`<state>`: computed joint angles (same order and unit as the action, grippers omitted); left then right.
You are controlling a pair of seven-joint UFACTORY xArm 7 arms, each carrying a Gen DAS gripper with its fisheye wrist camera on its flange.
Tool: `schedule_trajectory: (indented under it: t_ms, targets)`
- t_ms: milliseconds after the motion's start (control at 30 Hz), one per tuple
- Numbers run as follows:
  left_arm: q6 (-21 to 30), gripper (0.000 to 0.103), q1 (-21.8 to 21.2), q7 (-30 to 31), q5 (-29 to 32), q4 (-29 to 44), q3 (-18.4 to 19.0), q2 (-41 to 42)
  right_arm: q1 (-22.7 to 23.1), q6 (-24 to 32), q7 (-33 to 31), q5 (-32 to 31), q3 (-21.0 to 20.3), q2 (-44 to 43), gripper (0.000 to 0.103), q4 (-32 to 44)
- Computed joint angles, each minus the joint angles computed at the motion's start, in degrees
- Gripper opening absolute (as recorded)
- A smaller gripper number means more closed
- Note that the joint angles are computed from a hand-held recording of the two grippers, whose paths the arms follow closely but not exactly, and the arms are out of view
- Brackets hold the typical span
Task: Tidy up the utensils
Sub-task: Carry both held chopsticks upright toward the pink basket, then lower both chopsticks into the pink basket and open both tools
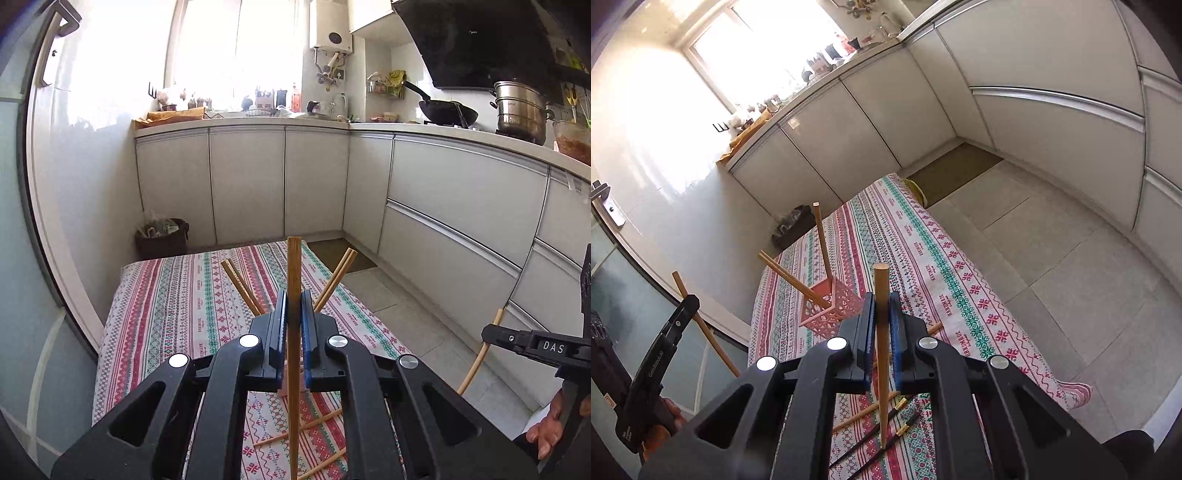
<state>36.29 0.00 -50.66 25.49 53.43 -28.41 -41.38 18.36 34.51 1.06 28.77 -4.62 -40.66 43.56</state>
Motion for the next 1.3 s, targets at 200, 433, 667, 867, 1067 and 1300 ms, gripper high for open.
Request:
schedule_trajectory:
  t_ms: [200,433,667,867,1067,1300]
  targets:
    - [-0.4,0.006,2.9,-1.5,2.4,2.4,-1.2,1.0,0.4,-0.2,-0.8,0.7,-0.9,0.4,0.008,0.4]
    - [-8.8,0.006,6.7,-2.6,3.6,6.0,1.4,3.2,1.3,-1.5,-2.6,3.0,-2.6,0.8,0.008,1.3]
    - [-15.8,0.006,17.4,-8.7,8.6,10.1,-3.2,7.8,2.0,-2.8,-5.2,5.4,-3.9,2.8,0.008,2.8]
    - [-18.8,0.006,24.1,-16.0,13.5,9.0,-8.4,11.1,1.4,-3.1,-6.7,6.4,-4.1,5.3,0.008,4.0]
    - [-22.2,0.007,25.7,-21.2,18.5,5.5,-9.7,13.9,0.7,-3.7,-7.2,7.7,-3.7,7.1,0.008,4.5]
    - [-21.1,0.036,19.5,-21.8,17.9,2.5,-4.0,10.1,1.3,-4.4,-7.9,8.8,-2.7,7.3,0.008,5.9]
